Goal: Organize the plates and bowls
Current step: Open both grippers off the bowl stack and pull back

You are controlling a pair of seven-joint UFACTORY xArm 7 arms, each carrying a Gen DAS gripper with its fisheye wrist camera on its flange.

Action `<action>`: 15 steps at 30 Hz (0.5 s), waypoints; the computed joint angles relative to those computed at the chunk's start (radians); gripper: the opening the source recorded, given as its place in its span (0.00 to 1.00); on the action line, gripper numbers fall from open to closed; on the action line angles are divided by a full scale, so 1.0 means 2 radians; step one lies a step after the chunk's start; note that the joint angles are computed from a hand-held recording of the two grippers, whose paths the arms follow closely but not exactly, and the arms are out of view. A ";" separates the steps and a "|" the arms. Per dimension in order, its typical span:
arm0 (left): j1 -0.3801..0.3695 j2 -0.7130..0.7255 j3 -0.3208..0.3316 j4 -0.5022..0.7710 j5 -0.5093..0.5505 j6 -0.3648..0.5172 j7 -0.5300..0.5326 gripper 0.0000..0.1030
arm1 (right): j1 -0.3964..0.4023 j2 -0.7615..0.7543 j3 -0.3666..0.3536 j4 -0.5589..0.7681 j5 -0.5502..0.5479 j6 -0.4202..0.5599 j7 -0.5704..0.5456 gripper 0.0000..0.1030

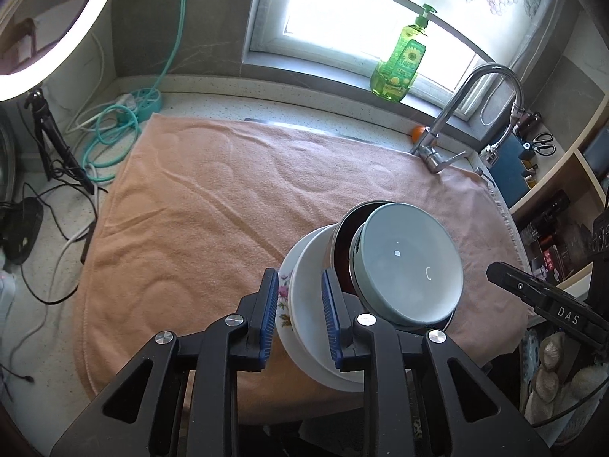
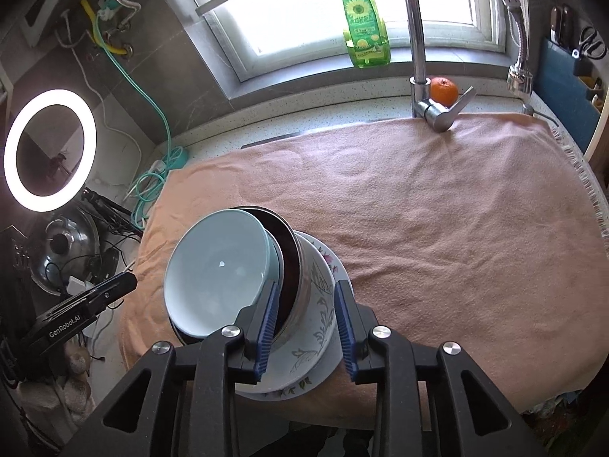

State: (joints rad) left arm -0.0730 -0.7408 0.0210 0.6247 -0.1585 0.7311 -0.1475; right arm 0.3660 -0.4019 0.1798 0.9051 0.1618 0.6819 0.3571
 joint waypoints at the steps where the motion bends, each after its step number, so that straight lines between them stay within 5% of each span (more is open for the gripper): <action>1: 0.001 -0.008 -0.004 -0.003 0.002 0.000 -0.003 0.27 | -0.001 -0.007 0.004 -0.005 -0.006 -0.006 0.003 0.37; 7: -0.008 -0.045 -0.019 -0.012 0.009 0.011 -0.014 0.43 | -0.009 -0.046 0.030 -0.025 -0.052 -0.023 0.030 0.49; 15: -0.012 -0.075 -0.031 -0.020 0.022 0.023 -0.037 0.52 | -0.031 -0.085 0.064 -0.033 -0.113 -0.017 0.083 0.61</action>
